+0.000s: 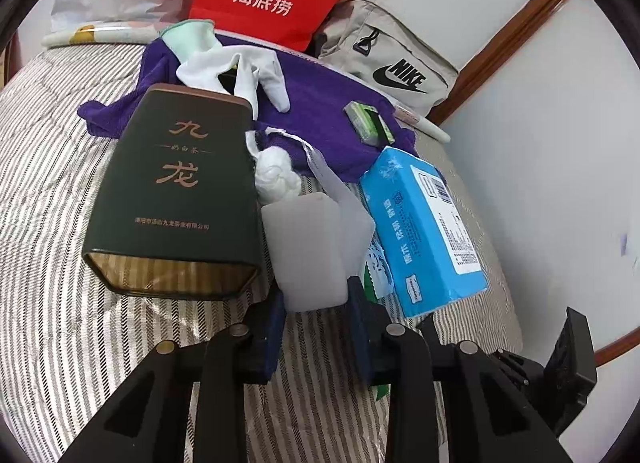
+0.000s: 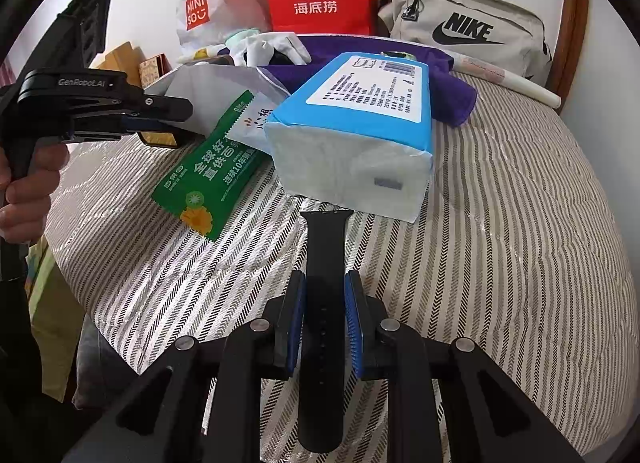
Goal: Organize soft objects
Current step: 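Lift the white foam block up with the left tool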
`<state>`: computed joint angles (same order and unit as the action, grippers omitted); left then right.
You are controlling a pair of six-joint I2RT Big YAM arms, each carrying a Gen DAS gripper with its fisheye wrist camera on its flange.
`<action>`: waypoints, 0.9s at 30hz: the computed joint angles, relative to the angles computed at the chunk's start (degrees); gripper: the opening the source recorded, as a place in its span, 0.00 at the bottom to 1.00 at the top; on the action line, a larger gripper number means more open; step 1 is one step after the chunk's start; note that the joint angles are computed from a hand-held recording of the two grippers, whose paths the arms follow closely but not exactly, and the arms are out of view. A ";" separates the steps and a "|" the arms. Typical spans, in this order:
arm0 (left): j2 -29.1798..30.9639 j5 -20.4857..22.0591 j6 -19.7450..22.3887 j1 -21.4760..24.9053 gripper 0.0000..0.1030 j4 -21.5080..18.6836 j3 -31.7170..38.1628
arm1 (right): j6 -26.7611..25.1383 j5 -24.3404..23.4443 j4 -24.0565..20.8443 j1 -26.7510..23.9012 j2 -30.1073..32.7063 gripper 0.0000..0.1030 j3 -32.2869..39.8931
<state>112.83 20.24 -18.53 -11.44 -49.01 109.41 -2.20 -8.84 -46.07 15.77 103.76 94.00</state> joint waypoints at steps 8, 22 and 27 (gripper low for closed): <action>-5.82 1.58 2.55 1.61 0.27 2.41 -7.80 | 1.85 0.78 -0.10 0.13 0.54 0.19 0.78; -15.19 -0.06 4.03 6.73 0.27 7.04 -21.98 | 3.47 5.78 -1.39 1.71 1.25 0.20 2.19; -14.49 -0.43 3.40 7.04 0.31 9.75 -22.28 | 4.00 5.07 -0.56 1.67 1.56 0.31 2.26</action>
<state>98.33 19.81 -15.13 -4.40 -39.26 87.12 1.81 -3.77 -46.62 17.44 105.32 96.26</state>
